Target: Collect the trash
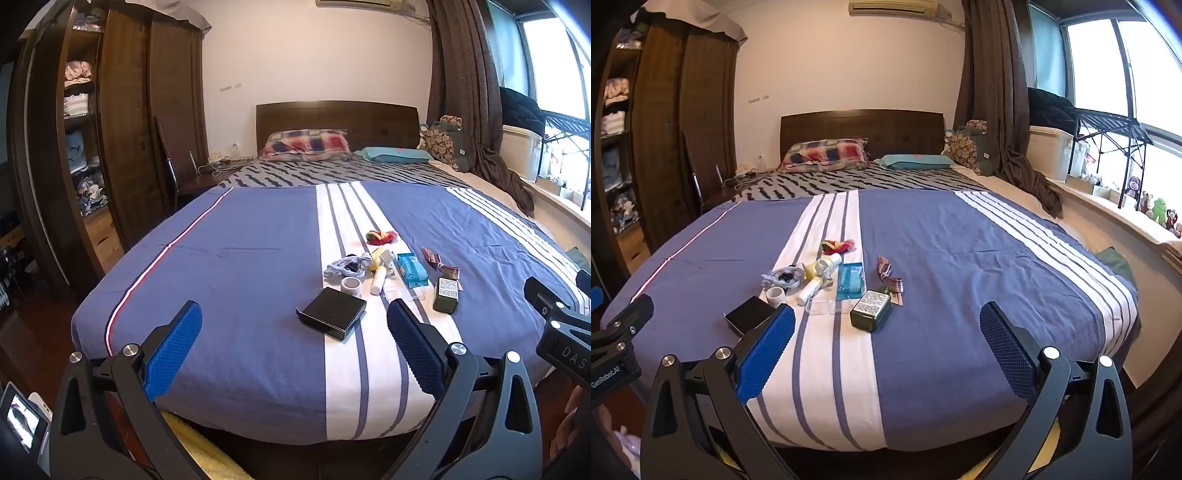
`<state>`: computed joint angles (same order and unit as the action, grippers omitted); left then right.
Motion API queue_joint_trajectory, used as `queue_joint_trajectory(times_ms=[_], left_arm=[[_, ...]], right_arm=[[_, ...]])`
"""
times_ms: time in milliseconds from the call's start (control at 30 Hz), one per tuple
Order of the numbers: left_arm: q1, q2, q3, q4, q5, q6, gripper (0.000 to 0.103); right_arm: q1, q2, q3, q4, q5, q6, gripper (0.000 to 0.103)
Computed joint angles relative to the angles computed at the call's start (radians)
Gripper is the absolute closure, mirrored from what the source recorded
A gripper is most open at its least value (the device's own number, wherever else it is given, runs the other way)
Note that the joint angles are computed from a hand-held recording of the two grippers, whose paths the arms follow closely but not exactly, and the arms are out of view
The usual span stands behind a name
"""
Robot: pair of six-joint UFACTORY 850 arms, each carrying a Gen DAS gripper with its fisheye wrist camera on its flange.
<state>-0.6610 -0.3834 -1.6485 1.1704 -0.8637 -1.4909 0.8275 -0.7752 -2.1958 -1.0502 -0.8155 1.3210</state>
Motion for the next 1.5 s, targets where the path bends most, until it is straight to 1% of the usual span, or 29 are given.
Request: queue_joint_trajectory(times_ms=[267, 333, 633, 700, 1000, 1067, 1267, 1300, 1500], left_arm=[[-0.001, -0.001, 0.001, 0.007, -0.004, -0.004, 0.008], [-0.001, 0.0, 0.001, 0.008, -0.003, -0.005, 0.008], [0.0, -0.001, 0.0, 0.007, -0.001, -0.004, 0.008], [-0.001, 0.0, 0.001, 0.01, -0.003, -0.006, 0.008], [0.001, 0.007, 0.005, 0.007, -0.007, -0.001, 0.008], [0.002, 0.008, 0.007, 0.007, -0.006, -0.001, 0.008], [0.001, 0.008, 0.007, 0.009, -0.004, -0.003, 0.008], [0.001, 0.008, 0.007, 0.009, -0.006, -0.004, 0.008], [0.003, 0.009, 0.008, 0.01, -0.006, -0.005, 0.008]], right_arm=[[0.002, -0.003, -0.008, 0.008, -0.008, -0.015, 0.003], [-0.002, 0.015, 0.015, 0.013, 0.009, -0.007, 0.003], [0.005, 0.021, 0.015, 0.021, -0.005, -0.017, 0.003], [-0.002, -0.022, -0.039, 0.031, -0.006, -0.032, 0.003], [0.005, -0.021, -0.044, 0.036, -0.015, -0.037, 0.003], [0.001, -0.01, -0.024, 0.028, -0.004, -0.027, 0.003], [0.002, -0.023, -0.043, 0.034, -0.008, -0.034, 0.003], [0.001, -0.01, -0.023, 0.026, -0.003, -0.025, 0.003], [0.003, -0.025, -0.05, 0.036, -0.008, -0.038, 0.003]])
